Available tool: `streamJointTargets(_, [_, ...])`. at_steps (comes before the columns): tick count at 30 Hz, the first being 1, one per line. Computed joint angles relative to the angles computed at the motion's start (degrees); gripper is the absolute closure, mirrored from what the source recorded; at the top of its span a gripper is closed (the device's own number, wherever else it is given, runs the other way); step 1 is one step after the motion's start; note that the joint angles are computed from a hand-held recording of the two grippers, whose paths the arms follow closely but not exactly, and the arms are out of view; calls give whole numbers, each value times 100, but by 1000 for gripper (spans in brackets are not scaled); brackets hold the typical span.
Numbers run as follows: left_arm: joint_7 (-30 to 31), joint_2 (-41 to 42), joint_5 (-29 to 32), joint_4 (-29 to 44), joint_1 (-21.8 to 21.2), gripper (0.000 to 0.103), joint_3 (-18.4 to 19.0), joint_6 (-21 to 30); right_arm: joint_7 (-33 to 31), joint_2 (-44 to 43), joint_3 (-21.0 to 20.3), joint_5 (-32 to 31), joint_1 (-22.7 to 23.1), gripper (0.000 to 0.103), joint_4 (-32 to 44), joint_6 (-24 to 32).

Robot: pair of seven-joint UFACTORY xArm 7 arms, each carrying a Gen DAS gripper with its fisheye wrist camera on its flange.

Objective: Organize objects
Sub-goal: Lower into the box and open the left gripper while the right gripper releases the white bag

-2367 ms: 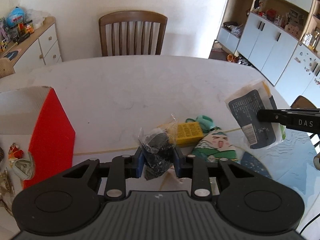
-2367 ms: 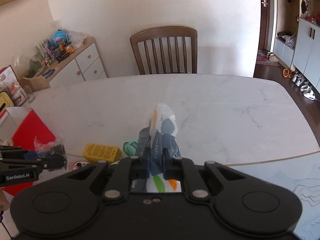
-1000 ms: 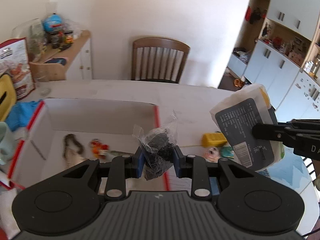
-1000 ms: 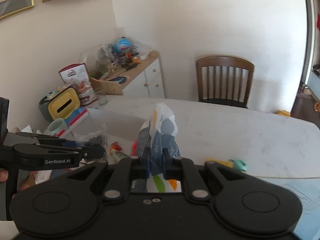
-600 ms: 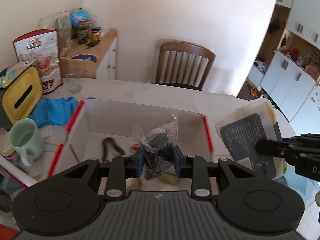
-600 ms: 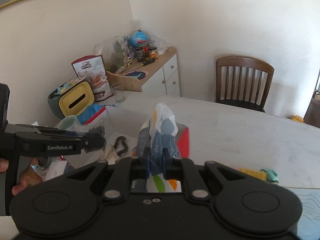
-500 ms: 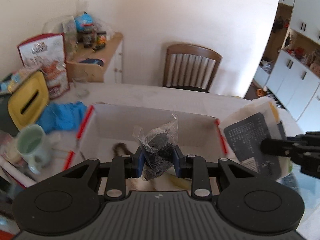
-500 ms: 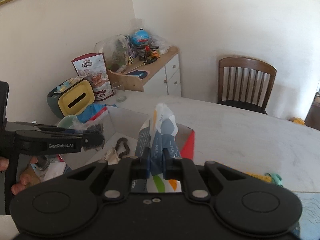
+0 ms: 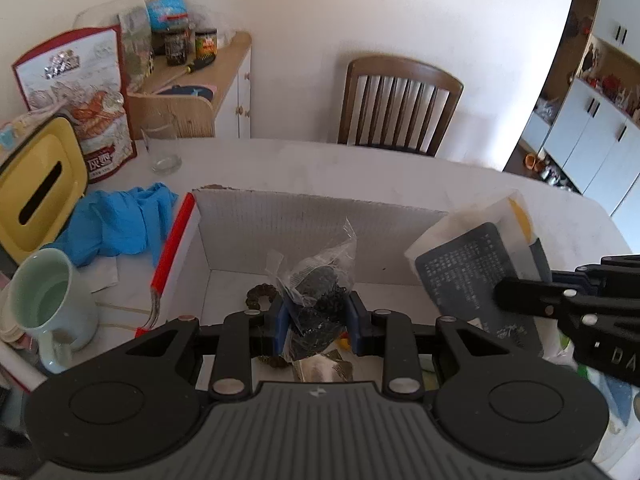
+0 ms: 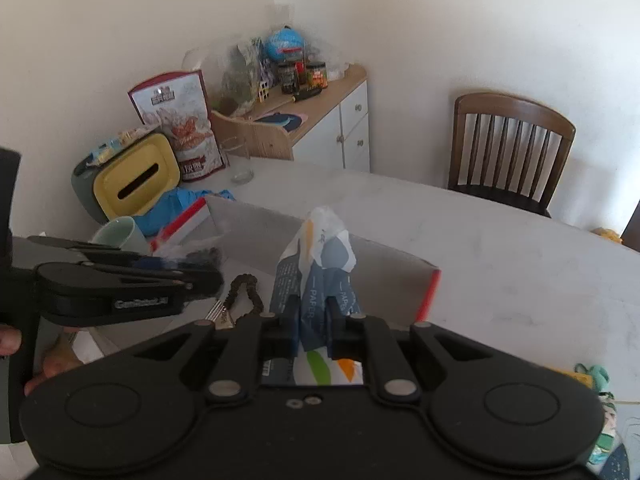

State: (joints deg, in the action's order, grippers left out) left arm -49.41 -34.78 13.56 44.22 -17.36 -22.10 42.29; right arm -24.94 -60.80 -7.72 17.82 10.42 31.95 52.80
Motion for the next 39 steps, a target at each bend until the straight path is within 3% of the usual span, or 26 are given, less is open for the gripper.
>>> streamJointTargets(9, [438, 689, -9, 156, -38, 74, 270, -69, 191, 454, 517, -300, 34, 92, -173, -392])
streamJointTargets(23, [906, 1188, -17, 307, -175, 74, 450, -10, 529, 825, 828, -801, 135, 90, -320, -557])
streamJointTargets(32, [921, 1233, -18, 344, -230, 74, 448, 96, 625, 901, 731, -841, 157, 82, -274, -535])
streamJointTargets(39, [772, 1134, 34, 346, -247, 74, 385, 225, 559, 814, 561, -665, 163, 67, -216, -324])
